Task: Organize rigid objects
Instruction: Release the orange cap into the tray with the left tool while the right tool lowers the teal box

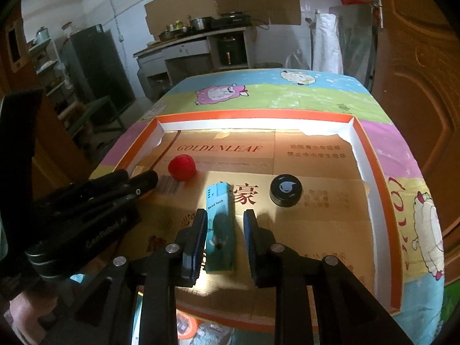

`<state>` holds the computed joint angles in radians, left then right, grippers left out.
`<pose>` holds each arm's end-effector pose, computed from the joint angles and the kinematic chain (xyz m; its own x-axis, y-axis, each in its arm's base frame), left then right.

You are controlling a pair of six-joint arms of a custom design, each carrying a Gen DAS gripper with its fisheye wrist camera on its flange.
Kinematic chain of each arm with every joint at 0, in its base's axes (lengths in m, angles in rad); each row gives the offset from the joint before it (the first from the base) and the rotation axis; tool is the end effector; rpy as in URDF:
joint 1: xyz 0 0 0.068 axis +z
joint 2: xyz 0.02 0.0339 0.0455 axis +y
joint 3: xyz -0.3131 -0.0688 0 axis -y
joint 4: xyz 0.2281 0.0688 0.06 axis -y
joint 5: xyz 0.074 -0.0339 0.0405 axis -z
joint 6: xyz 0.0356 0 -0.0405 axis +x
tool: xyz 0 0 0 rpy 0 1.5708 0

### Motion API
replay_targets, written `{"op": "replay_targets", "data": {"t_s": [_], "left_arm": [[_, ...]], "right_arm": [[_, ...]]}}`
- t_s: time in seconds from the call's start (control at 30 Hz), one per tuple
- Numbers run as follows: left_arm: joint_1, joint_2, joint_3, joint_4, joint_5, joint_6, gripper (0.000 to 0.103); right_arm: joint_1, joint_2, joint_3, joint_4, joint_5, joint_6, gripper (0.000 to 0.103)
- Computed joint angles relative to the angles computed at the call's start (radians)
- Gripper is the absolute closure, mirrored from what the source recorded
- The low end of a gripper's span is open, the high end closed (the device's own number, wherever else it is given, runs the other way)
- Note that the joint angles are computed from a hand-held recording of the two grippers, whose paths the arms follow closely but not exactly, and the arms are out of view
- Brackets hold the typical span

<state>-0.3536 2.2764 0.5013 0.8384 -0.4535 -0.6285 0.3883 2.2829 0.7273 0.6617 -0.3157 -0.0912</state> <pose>0.2853 -0.0887 0.0309 -0.6512 -0.3230 -0.6867 -0.3895 0.9189 -0.0628 0.3249 0.1449 0.0393 -0.6693 -0.3673 -0.6458 -0.6034 0.7760 0.1840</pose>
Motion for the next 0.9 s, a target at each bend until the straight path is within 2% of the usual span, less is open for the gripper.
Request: {"op": "replay_targets", "data": {"t_s": [0.57,0.9], "left_arm": [[-0.110,-0.177,-0.117,-0.049,-0.115,-0.073,0.060],[-0.208,-0.290,-0.157,-0.148,-0.185,-0.145,0.060]], "right_arm": [[-0.019,-0.130,-0.156,0.052,0.014,-0.010,0.076],[-0.038,-0.244,-0.287,0.103,0.012,-0.016,0.077]]}}
